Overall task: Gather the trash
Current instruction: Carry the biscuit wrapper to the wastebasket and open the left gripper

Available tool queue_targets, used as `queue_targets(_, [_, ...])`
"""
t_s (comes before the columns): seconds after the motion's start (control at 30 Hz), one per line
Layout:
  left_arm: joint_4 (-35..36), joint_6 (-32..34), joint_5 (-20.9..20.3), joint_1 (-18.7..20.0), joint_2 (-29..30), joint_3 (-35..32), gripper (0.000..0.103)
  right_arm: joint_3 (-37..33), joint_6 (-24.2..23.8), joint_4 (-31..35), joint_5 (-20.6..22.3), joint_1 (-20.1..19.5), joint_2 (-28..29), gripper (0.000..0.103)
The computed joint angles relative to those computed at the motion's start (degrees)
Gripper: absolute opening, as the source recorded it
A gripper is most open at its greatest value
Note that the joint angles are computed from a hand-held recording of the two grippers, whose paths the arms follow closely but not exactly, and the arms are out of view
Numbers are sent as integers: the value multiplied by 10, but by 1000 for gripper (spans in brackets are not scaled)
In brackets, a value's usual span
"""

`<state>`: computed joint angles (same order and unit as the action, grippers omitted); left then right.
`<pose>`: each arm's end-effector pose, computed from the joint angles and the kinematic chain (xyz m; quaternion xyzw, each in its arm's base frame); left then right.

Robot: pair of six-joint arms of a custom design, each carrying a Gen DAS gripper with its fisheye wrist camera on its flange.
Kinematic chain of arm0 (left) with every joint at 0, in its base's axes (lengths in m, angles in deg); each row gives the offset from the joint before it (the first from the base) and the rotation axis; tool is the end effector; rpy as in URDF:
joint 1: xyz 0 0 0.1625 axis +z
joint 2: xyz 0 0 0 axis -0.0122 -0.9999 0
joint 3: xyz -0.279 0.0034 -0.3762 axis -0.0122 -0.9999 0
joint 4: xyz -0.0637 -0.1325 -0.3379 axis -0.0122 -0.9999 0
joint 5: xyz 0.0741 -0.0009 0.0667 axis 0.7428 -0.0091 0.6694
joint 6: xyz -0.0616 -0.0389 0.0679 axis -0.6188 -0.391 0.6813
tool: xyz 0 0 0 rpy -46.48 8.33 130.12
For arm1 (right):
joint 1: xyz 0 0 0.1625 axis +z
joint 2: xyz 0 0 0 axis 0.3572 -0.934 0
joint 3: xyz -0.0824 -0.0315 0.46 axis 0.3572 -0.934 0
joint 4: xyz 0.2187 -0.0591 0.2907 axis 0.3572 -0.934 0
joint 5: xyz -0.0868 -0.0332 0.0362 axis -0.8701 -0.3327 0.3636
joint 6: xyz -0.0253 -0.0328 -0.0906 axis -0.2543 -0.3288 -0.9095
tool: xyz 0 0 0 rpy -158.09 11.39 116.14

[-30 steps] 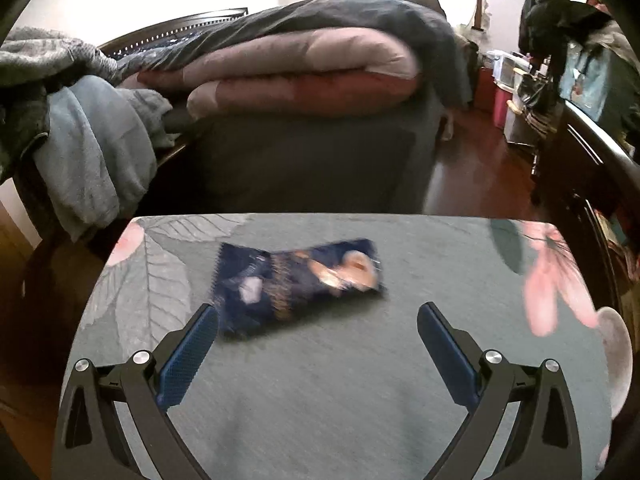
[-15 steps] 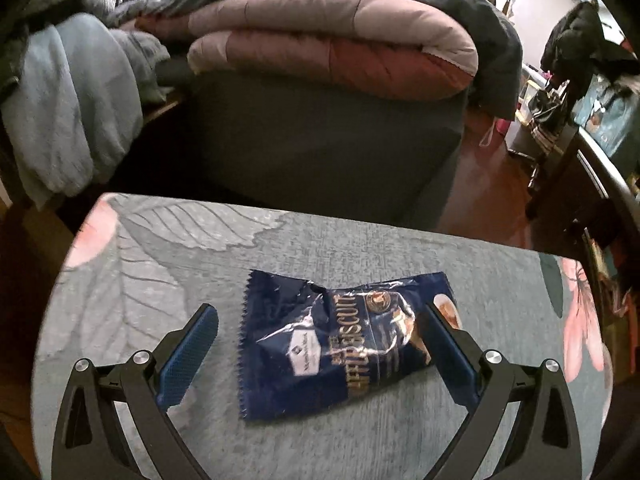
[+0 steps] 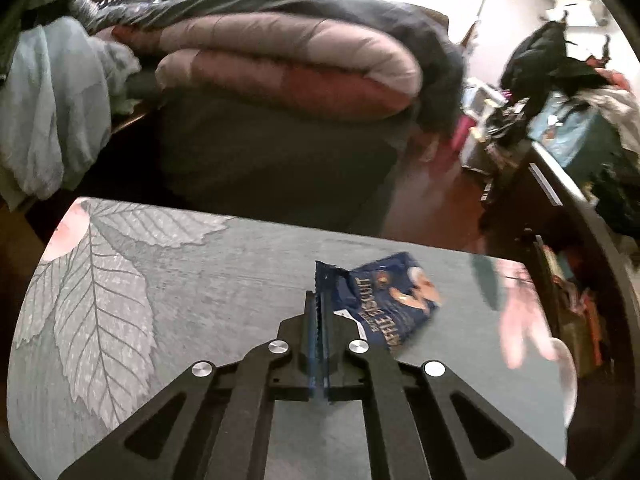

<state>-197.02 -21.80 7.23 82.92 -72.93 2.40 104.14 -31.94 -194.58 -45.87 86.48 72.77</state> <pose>0.0590 -0.9283 0.2759 0.0632 0.8928 -0.3605 0.2624 0.3125 -0.7341 -0.0679 0.2947 -0.8589 0.2811 0.3105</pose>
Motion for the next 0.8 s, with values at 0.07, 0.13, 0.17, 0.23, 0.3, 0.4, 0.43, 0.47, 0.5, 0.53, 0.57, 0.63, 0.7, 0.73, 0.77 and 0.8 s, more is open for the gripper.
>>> queue_targets(0.07, [-40,11,-16,-9,-28,63,2,12,5,-6,2,-1,-6,98])
queue_targets(0.13, [-66,20,-25,-17,-44,102,2,24,10,-13,5,-3,-13,98])
queue_targets(0.17, [-79,24,-32,-23,-53,125,2,31,13,-17,7,-3,-16,98])
queue_targets(0.23, [-104,34,-45,-35,-67,166,2,48,20,-29,9,-5,-25,98])
queue_targets(0.3, [-119,47,-50,-46,-73,189,2,69,28,-42,11,-8,-36,98])
queue_targets(0.4, [-140,65,-65,-65,-80,225,2,102,41,-67,9,-13,-53,98])
queue_targets(0.43, [-146,70,-68,-71,-80,235,2,116,47,-78,8,-16,-61,98])
queue_targets(0.47, [-156,79,-70,-81,-80,248,2,124,51,-86,7,-18,-65,98])
queue_targets(0.5, [-161,85,-72,-87,-79,255,2,138,57,-98,5,-22,-74,98])
queue_targets(0.53, [-168,92,-76,-94,-78,266,2,149,64,-110,3,-26,-81,98])
queue_targets(0.57, [-169,97,-79,-98,-76,269,2,163,74,-126,-1,-31,-90,98])
queue_targets(0.63, [-174,108,-85,-111,-69,277,2,183,91,-147,-8,-39,-103,98])
queue_targets(0.7, [-179,114,-91,-122,-66,290,2,207,111,-172,-14,-50,-120,98])
queue_targets(0.73, [-179,116,-93,-125,-63,293,2,216,118,-180,-18,-55,-127,98])
queue_targets(0.77, [-178,119,-96,-131,-58,294,2,224,124,-187,-23,-60,-134,98])
queue_targets(0.8, [-177,120,-99,-134,-55,296,2,236,129,-198,-27,-66,-142,98])
